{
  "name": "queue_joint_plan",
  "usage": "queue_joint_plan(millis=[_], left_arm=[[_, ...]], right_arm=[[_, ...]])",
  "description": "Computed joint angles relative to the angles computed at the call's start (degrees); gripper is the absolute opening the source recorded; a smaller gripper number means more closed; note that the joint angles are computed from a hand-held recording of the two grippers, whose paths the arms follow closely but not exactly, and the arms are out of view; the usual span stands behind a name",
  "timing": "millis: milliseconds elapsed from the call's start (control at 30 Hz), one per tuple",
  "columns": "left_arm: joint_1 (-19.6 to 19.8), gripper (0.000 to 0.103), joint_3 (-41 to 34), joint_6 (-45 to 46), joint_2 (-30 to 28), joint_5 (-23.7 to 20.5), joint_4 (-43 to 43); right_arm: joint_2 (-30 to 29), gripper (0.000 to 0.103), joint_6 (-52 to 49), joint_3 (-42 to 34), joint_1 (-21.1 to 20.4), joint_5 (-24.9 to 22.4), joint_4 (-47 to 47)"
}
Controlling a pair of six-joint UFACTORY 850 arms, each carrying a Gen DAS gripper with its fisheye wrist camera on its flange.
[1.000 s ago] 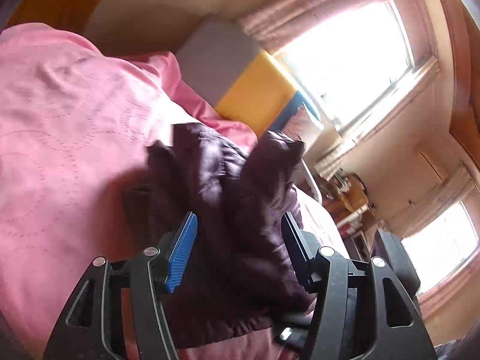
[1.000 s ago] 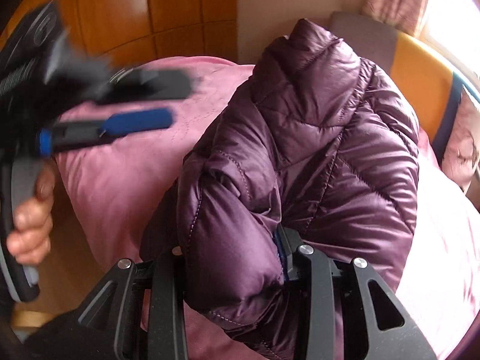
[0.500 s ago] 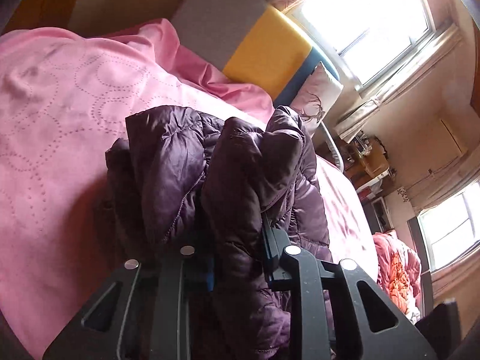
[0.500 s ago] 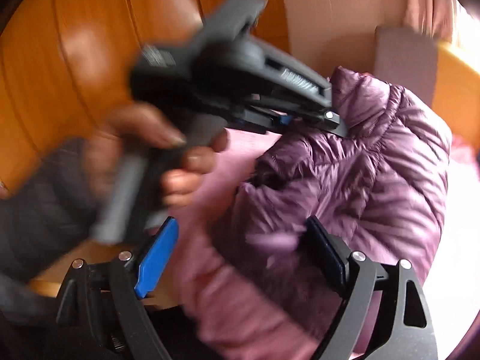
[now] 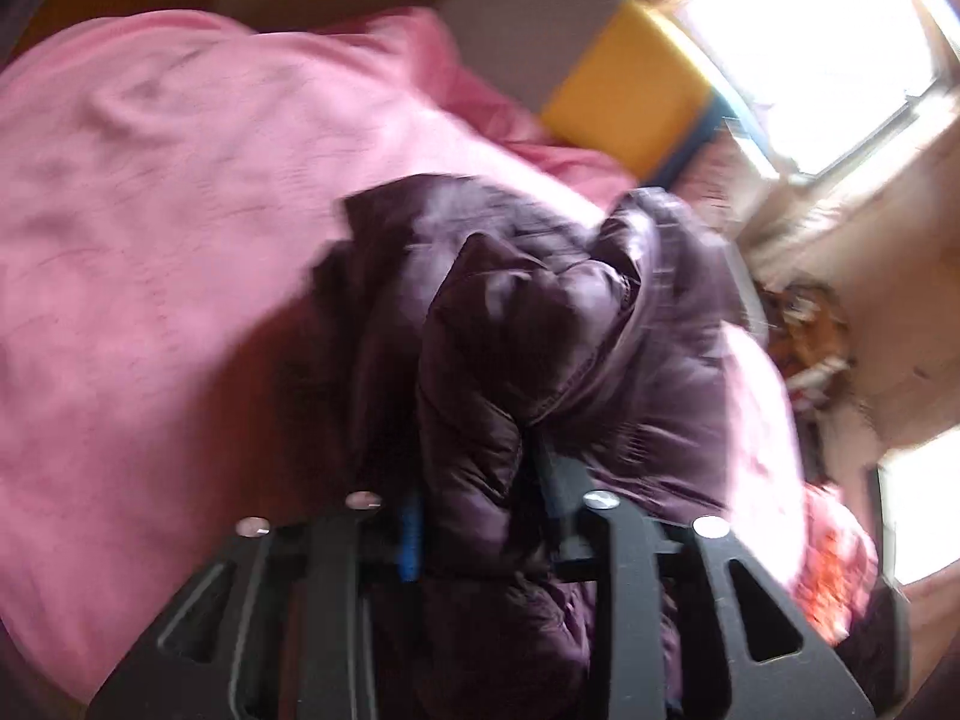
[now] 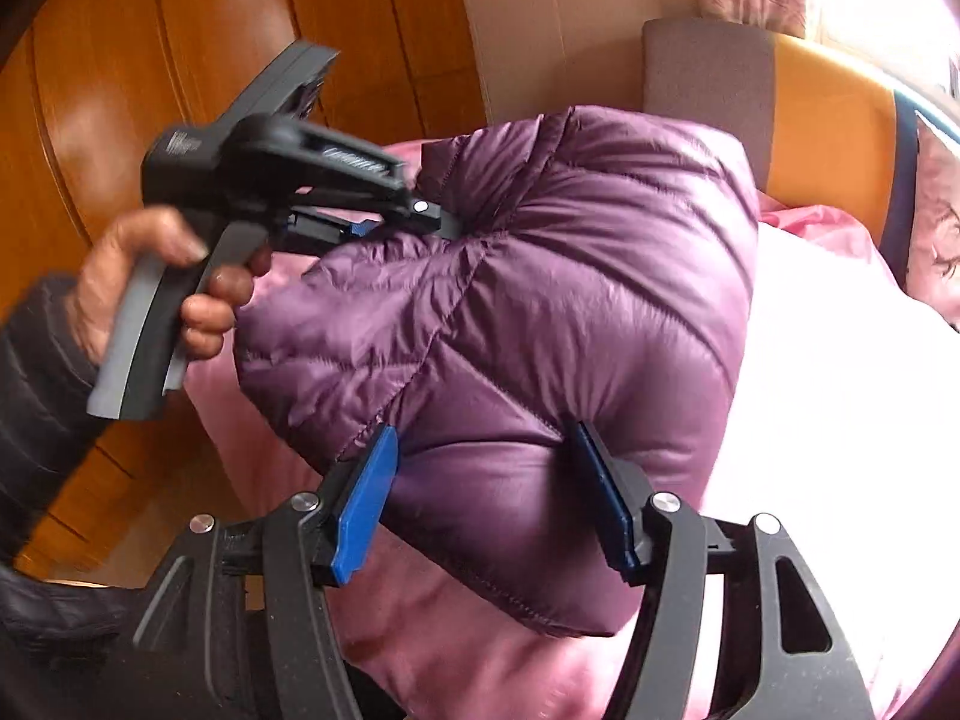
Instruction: Fold large clothes
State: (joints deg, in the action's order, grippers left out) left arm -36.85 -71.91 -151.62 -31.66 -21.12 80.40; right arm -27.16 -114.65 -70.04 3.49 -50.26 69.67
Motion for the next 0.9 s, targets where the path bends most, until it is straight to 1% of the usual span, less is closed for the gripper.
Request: queue_joint_plan(millis=[67,100,133,167,200,233,267,300,333,367,400,433,467,533,600,633,700,767,833,867,900], left_arm=[[-0.28,0.043,-1.36,9.49,-1.60,-3.13,-10.35],[-0.53,0.044,-2.06,12.45,-2.38,-4.80,-12.91],[-0.82,0.045,-2.27,13.00,-3.05,-6.24,-13.19],[-0.82,0.048,-1.85,11.16,-3.30,-6.26,-12.29],[-0.61,0.048,-0.56,6.92,-3.02,-4.89,-9.67],[-0.61,0.048,0.25,3.83,-2.79,-4.46,-7.32],[-0.74,0.050,0.57,3.15,-2.68,-4.62,-6.96],[-1.15,0.053,0.33,4.86,-2.87,-6.12,-8.53],[-1.64,0.059,-0.33,7.96,-3.14,-8.06,-11.34],[-2.04,0.060,-0.76,8.94,-3.35,-9.31,-12.13],[-2.32,0.060,-0.37,7.52,-3.09,-9.70,-11.20],[-2.57,0.060,-0.09,6.56,-2.86,-10.06,-10.77],[-2.92,0.060,-0.19,6.92,-2.83,-11.22,-11.15],[-3.58,0.060,-1.25,9.36,-3.36,-13.78,-12.70],[-4.18,0.060,-2.48,11.44,-3.97,-16.12,-13.89],[-4.39,0.060,-2.84,11.74,-4.15,-16.88,-14.01],[-4.83,0.060,-3.59,12.54,-4.48,-18.34,-14.56],[-5.27,0.060,-4.15,12.93,-4.81,-19.51,-14.82],[-5.42,0.060,-4.75,13.57,-5.20,-20.47,-15.05],[-5.52,0.060,-4.89,13.71,-5.33,-20.93,-15.02],[-5.60,0.060,-5.06,13.83,-5.44,-21.17,-15.10]], right_arm=[[1.30,0.061,-5.31,2.93,1.22,3.35,3.03],[1.73,0.061,-8.91,4.39,2.03,5.45,5.17],[1.72,0.061,-11.03,5.05,2.38,6.35,6.44],[1.39,0.061,-12.36,5.20,2.65,7.07,7.27],[1.02,0.061,-12.45,4.89,2.66,7.30,7.18],[0.45,0.061,-11.84,4.09,2.44,6.92,6.21],[0.35,0.061,-10.91,3.40,2.02,6.29,4.67],[0.02,0.061,-9.58,2.34,1.80,5.68,2.58],[-0.47,0.062,-7.20,0.71,1.79,4.81,-0.44],[-0.78,0.065,-3.48,-0.95,2.59,3.54,-3.69],[-1.86,0.070,0.41,-3.62,2.16,0.43,-7.57],[-3.14,0.072,5.13,-7.04,1.24,-4.59,-11.44],[-4.29,0.073,8.05,-9.71,0.60,-7.92,-13.01],[-6.18,0.075,12.07,-14.58,-0.34,-11.87,-12.55],[-7.86,0.077,15.60,-18.98,-0.55,-13.38,-10.55],[-8.96,0.080,18.33,-21.78,-0.39,-13.71,-9.04],[-10.46,0.081,22.15,-25.85,0.60,-11.53,-6.87],[-12.79,0.083,26.30,-30.92,2.68,-8.71,-5.33],[-15.59,0.083,31.25,-36.21,4.24,-7.94,-6.70],[-15.33,0.083,31.68,-36.11,4.66,-7.09,-7.41],[-16.67,0.083,33.68,-38.40,6.02,-4.34,-8.62]])
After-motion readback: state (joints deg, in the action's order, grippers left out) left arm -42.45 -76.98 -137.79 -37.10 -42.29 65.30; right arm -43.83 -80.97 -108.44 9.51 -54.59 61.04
